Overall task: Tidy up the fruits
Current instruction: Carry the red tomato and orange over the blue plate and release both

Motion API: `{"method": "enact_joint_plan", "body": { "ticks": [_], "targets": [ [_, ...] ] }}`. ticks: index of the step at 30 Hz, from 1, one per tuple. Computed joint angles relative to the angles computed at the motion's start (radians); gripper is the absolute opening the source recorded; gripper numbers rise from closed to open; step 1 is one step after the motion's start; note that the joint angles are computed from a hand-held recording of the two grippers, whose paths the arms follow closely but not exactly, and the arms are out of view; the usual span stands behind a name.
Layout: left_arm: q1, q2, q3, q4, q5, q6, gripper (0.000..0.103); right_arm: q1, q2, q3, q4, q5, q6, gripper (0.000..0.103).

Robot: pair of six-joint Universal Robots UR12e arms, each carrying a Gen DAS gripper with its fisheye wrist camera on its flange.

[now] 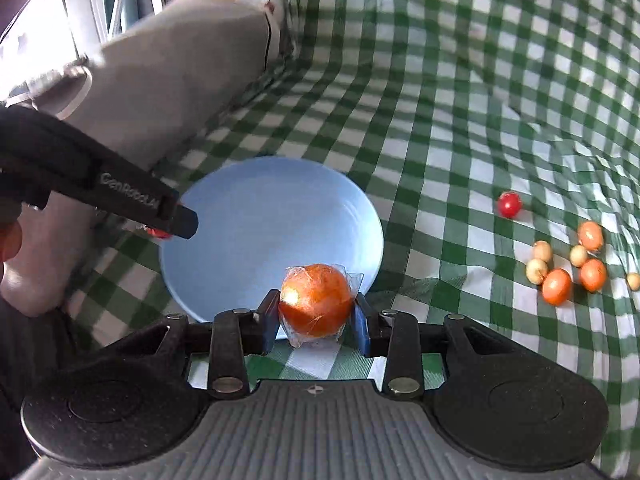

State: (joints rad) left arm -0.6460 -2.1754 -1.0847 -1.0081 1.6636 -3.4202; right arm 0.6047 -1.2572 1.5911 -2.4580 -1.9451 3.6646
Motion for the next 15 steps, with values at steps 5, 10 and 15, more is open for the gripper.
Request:
{"method": "enact_joint_plan", "body": {
  "ticks": [5, 10, 15],
  "targets": [
    [0.003, -0.039, 0.041, -0.027, 0.017, 0.021, 0.033, -0.020, 0.029, -0.022, 0.017, 0.016, -0.014, 0.039],
    [-0.004, -0.023, 0.011, 0.108, 0.053, 0.101, 0.094, -0.043, 0.046, -0.045, 0.015, 0.069, -0.038, 0.059],
    [-0.007, 0.043, -0.052, 0.165, 0.074, 0.056, 0.103, -0.036, 0.014, -0.049, 0.018, 0.034, -0.009, 0.090]
  ]
}}
